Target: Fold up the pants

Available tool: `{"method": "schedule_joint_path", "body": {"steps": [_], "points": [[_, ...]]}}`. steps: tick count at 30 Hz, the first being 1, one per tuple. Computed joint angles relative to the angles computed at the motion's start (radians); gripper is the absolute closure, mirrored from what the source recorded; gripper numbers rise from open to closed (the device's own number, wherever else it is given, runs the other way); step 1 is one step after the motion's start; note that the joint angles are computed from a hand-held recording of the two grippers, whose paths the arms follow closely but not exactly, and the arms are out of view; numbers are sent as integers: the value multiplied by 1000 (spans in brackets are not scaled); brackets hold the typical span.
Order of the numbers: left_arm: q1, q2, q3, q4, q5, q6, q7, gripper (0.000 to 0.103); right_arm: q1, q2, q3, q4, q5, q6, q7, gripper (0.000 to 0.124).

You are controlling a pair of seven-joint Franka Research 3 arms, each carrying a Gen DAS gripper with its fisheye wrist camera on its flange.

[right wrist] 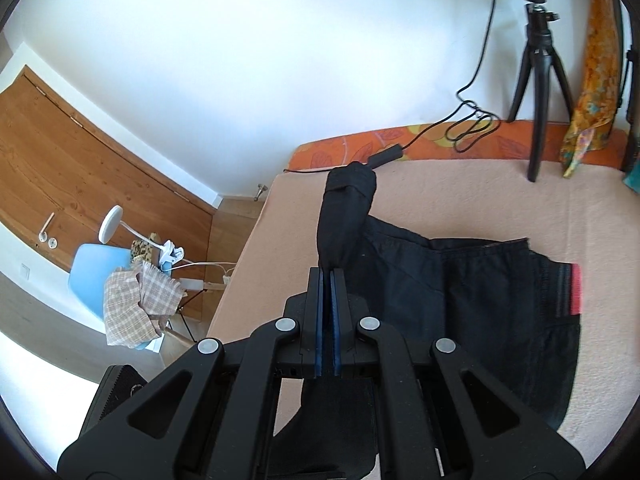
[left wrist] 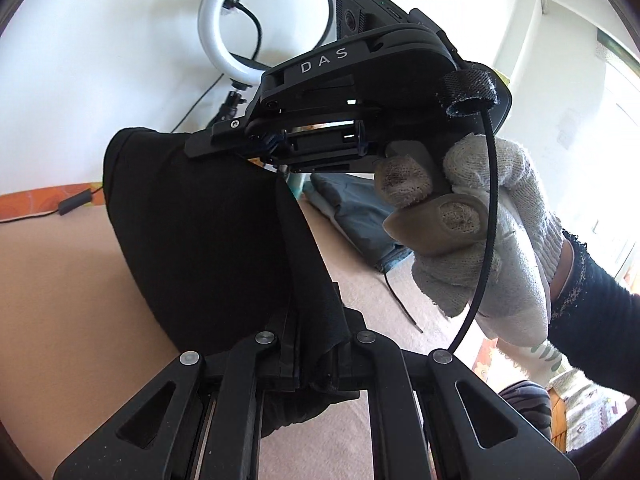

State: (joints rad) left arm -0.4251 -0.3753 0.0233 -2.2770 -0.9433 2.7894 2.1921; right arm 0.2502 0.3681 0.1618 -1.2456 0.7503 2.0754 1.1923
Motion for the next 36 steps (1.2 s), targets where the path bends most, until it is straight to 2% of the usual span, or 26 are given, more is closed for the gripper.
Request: {"method": "schedule_joint_path", "body": {"steps": [3,5,10,16,20,22,23,24,26,27,31,33,35,36], "points": [[-21,64,-8,48,-34,-16,36,95,-38,-28,-21,-39,15,8,-16,120],[-12,111,-28,86,-49,-41,48,95,-65,-41,-38,-67,23,17,-29,120],[42,244,-125,186,34,-55,13,95,-123,-37,-71,-121,36,34,-38,120],[102,345,-216,253,155,-67,-121,95,-183,55,-77,-105,46,15,-8,120],[128,400,-249,301,246,-72,-216,94,-198,100,-63,-88,38,9,-23,120],[133,398,-266,297,287,-68,-256,83,-199,128,-58,-65,28,3,-18,120],[134,406,-273,305,298,-71,-260,71,-198,140,-55,-52,20,1,-18,120],[134,397,-279,290,324,-67,-275,65,-197,150,-53,-43,12,0,-21,120],[130,388,-286,281,401,-73,-322,65,-191,165,-51,-27,-12,1,-27,120],[131,377,-286,272,392,-83,-309,65,-190,167,-49,-26,-21,2,-39,120],[120,296,-260,227,226,-150,-192,62,-190,156,-44,-45,-41,13,-93,115],[107,237,-240,178,207,-158,-158,61,-197,147,-41,-58,-27,17,-109,114],[97,178,-217,127,217,-153,-156,57,-193,130,-47,-78,-35,32,-118,104],[95,153,-206,106,230,-150,-170,54,-188,116,-52,-96,-44,50,-123,95]]}}
